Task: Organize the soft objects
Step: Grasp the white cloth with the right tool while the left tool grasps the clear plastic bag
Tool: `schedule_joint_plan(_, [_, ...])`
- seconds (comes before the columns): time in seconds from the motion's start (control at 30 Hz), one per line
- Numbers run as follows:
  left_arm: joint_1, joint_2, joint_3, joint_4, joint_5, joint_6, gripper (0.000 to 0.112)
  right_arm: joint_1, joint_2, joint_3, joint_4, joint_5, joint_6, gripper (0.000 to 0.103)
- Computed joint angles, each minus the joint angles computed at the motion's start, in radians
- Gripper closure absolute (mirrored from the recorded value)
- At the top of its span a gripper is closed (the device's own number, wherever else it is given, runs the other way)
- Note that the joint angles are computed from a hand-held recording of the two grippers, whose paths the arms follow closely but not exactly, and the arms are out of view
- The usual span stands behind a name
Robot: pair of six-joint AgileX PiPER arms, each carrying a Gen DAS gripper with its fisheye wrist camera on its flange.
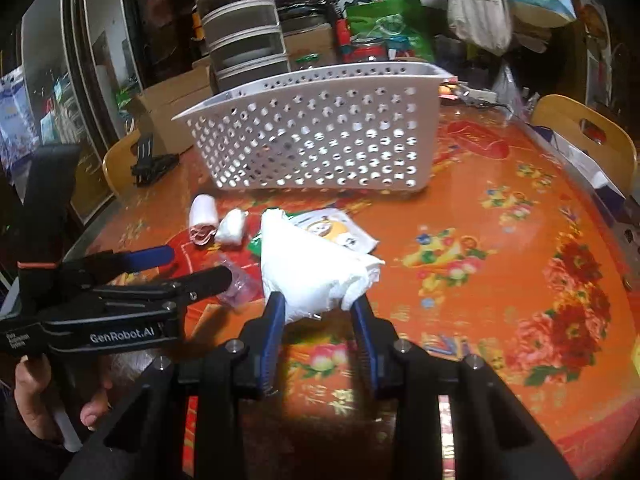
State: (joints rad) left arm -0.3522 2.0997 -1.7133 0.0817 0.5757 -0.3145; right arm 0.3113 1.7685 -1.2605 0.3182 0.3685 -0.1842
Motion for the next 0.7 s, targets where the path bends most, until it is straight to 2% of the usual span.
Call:
schedule_joint_plan(0.3, [-0.038,0.018,-0.018,0.023,0.006,-0.016,0.029,-0.033,-0.034,0.041,0.092,-0.016,-0.081,0.07])
schedule_joint_plan(0.37, [-0.044,0.029,-0.03,0.014,0.012,-0.004,0.035,-0.034,-0.036,0.043,0.101,-0.018,-0.086,0.07])
schedule_joint_plan(0.47, [-0.065,0.035,-0.033,0.079,0.014,-0.049,0.054,-0.036,-0.036,0.044,0.106,-0.017,-0.09,0.07])
schedule_joint_plan(0.53, [-0.069,0.028,-0.018,0.072,-0.002,-0.039,0.069,-0.035,-0.038,0.047,0.106,-0.019,-0.086,0.07])
schedule_joint_plan(0.6, [-0.065,0.016,0.003,0.04,-0.02,-0.011,0.076,-0.034,-0.041,0.048,0.104,-0.021,-0.083,0.07])
schedule_joint_plan(0.7, [-0.062,-0.011,0.053,0.052,-0.059,-0.027,0.081,-0.032,-0.045,0.051,0.106,-0.024,-0.083,0.07])
